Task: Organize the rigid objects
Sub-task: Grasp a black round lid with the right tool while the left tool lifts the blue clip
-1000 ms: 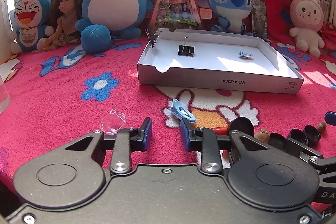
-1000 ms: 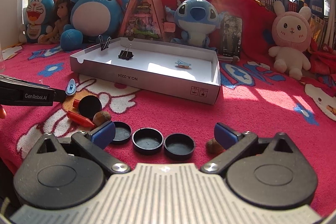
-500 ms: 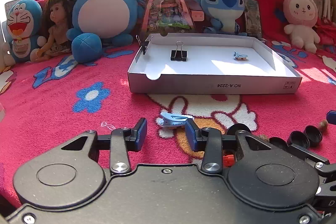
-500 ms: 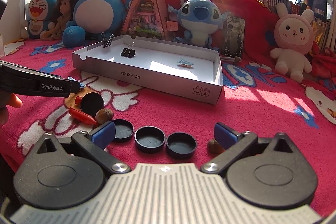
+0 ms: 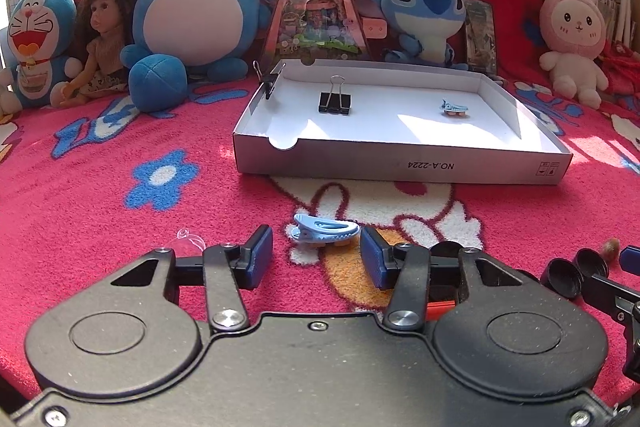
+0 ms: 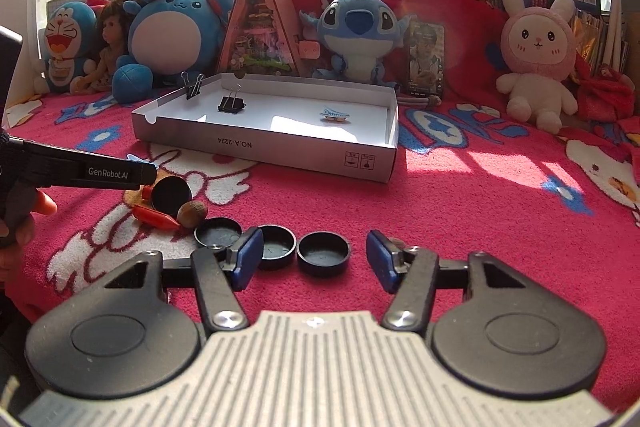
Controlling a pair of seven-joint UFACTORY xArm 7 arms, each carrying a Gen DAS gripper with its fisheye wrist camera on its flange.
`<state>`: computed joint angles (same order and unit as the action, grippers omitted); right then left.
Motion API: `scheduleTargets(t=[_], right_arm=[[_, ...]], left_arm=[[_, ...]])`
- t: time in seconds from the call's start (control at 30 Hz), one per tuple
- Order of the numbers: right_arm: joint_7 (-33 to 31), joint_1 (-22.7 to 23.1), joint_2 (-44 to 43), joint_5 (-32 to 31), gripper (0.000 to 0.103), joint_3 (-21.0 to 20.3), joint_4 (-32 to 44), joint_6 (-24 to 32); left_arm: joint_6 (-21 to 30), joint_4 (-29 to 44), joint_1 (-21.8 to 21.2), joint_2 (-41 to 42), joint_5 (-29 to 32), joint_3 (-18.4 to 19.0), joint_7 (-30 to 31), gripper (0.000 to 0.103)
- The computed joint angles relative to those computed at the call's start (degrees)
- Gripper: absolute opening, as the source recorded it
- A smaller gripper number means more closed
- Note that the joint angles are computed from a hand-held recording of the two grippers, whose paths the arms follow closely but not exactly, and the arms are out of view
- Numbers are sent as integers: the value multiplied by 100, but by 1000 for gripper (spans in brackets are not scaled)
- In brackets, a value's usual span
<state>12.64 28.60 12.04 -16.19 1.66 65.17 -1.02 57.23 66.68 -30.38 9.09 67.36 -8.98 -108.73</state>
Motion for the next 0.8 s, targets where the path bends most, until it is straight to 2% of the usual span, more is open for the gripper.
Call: scheduleTargets(t=[0.1, 0.37, 0.5, 0.7, 0.8], right_arm=[[44, 13, -53, -39, 53, -36, -54, 95], [288, 110, 60, -264, 52, -147, 66, 194], [432, 41, 159, -163, 52, -81, 188, 291], [731, 259, 247, -468, 52, -334, 285, 267], [1127, 603, 298, -898, 54, -732, 353, 285]], left_arm=[[-17, 43, -2, 49, 31, 11, 0, 47], [0, 123, -32, 145, 61, 66, 97, 47], [0, 129, -39, 150, 60, 74, 106, 47], [45, 181, -43, 199, 29, 94, 125, 47], [78, 216, -59, 234, 25, 105, 149, 47]])
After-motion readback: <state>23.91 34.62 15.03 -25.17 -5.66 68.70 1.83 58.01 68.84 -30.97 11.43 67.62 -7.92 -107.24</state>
